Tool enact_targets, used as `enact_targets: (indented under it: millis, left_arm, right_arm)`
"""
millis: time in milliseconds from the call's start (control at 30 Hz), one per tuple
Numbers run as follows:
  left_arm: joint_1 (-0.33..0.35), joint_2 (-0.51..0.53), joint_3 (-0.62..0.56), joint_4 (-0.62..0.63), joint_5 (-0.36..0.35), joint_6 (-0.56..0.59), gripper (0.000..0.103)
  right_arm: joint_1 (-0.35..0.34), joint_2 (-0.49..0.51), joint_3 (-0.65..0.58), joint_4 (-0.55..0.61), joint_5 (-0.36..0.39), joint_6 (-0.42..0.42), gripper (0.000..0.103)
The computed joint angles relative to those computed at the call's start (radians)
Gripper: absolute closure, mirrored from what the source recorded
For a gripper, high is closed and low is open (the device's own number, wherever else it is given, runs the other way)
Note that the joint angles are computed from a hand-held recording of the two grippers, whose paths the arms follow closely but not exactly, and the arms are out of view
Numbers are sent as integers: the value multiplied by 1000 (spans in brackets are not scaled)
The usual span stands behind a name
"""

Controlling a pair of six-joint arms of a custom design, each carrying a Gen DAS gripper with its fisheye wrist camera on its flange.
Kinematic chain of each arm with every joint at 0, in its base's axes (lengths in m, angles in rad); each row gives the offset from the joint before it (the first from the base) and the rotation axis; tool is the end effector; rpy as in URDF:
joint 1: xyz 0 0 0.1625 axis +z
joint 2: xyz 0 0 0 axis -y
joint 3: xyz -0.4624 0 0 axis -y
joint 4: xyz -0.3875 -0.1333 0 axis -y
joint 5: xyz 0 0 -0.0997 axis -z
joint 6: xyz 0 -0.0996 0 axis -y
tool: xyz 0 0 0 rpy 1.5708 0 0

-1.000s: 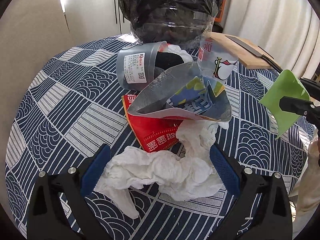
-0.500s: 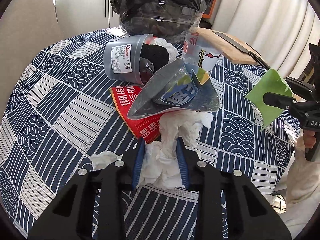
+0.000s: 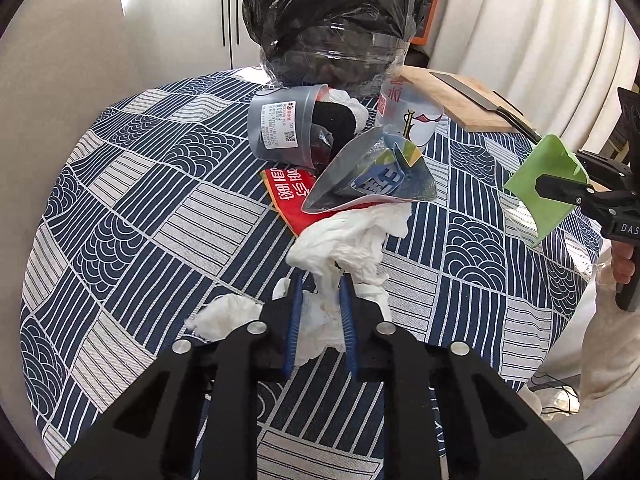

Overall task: Collect trash
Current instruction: 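Grasp the crumpled white tissue with the left tool while the right tool holds the green cup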

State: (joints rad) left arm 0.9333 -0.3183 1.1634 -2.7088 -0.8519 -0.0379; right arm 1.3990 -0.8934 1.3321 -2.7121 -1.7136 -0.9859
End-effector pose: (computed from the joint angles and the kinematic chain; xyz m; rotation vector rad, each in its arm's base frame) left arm -0.3243 -0.7720 -0.0256 0.6009 2.4092 -0.6537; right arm -0.0160 -0.7893 0.3474 0.9512 -2.3756 0.6847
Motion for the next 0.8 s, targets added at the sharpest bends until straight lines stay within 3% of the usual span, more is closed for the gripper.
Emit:
enact_targets:
  millis: [367, 433, 500, 800]
  left_arm:
    - [12, -24, 37, -22, -33, 6, 97]
    - [9, -24, 49, -63, -22, 13, 86]
    - [4, -27, 70, -133, -14, 26, 47]
    - [-4, -18, 67, -172, -27, 69, 13]
  right_arm:
    - [8, -28, 52, -54, -11, 11, 47]
    - [10, -29, 56, -61, -16, 10, 47]
    - [11, -28, 58, -66, -21, 10, 47]
    - [7, -27, 55, -64, -21, 17, 47]
